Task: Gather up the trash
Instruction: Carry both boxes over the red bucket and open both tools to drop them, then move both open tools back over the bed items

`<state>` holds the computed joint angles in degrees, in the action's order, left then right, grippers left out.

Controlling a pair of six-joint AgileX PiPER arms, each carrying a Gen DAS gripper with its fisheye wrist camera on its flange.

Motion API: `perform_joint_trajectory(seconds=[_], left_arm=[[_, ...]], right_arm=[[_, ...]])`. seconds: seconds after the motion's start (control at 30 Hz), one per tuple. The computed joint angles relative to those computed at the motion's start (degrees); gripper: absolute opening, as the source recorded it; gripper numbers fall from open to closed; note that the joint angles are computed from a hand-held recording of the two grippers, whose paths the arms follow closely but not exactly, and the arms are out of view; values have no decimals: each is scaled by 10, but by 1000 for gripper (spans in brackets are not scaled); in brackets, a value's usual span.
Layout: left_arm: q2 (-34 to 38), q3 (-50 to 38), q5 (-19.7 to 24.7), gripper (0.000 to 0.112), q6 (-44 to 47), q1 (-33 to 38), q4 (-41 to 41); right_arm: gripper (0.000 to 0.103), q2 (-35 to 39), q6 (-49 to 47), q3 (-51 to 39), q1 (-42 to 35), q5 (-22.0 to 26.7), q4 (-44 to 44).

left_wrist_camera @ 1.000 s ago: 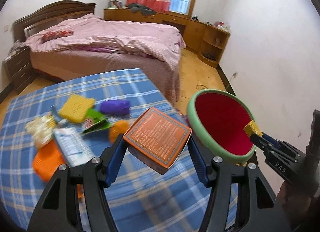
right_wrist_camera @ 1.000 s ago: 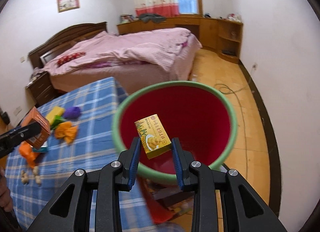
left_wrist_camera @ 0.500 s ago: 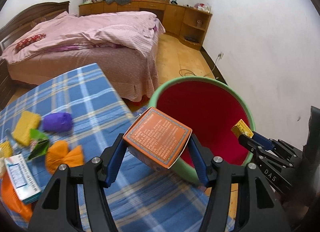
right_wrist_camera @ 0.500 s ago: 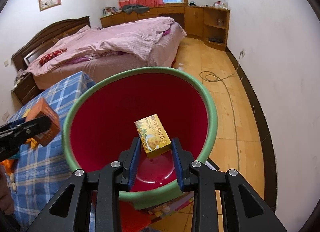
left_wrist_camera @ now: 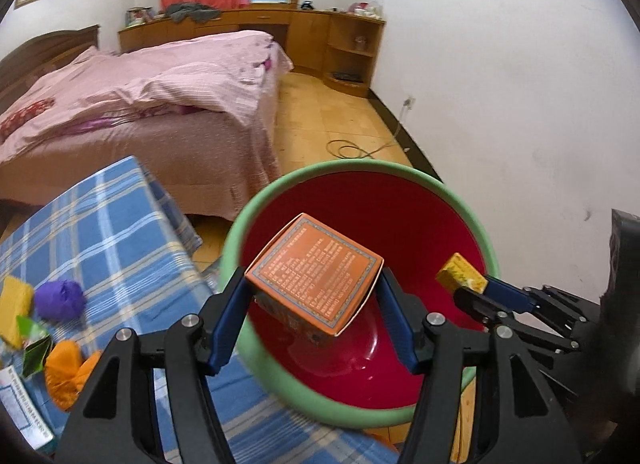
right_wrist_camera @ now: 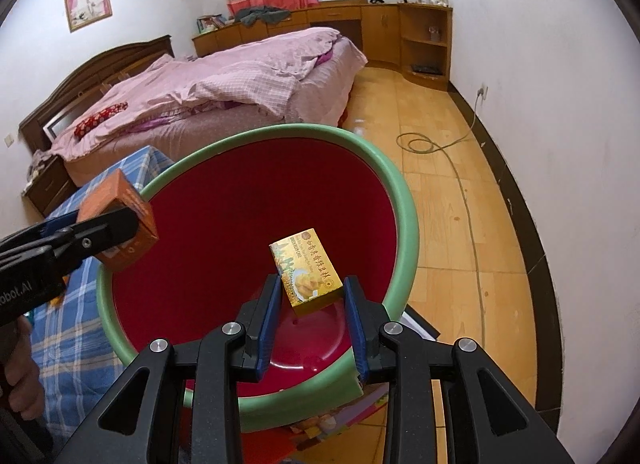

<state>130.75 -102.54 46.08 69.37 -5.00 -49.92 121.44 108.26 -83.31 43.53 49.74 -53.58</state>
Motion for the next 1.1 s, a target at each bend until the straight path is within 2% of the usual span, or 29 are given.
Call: perform_joint_trajectory(seconds=[0.13, 0.23, 0.33, 0.53, 0.7, 1.1], left_arm=[[-3, 5, -10, 68, -14, -10, 19], [3, -8, 3, 68, -38, -6, 27], [-1, -4, 1, 68, -48, -2, 31], [-28, 27, 0, 68, -43, 17, 25], [-57, 60, 13, 68, -33, 46, 10], [-118, 134, 11, 68, 5, 128, -8]], right_arm=[[33, -7, 16, 15, -4, -22, -6], [35, -17, 39, 31, -1, -33, -19], [40, -24, 54, 39, 8, -29, -33], [40, -37, 76, 42, 30, -9, -47], [40, -36, 74, 23, 47, 5, -49], [41, -9, 39, -59, 90, 38, -46]])
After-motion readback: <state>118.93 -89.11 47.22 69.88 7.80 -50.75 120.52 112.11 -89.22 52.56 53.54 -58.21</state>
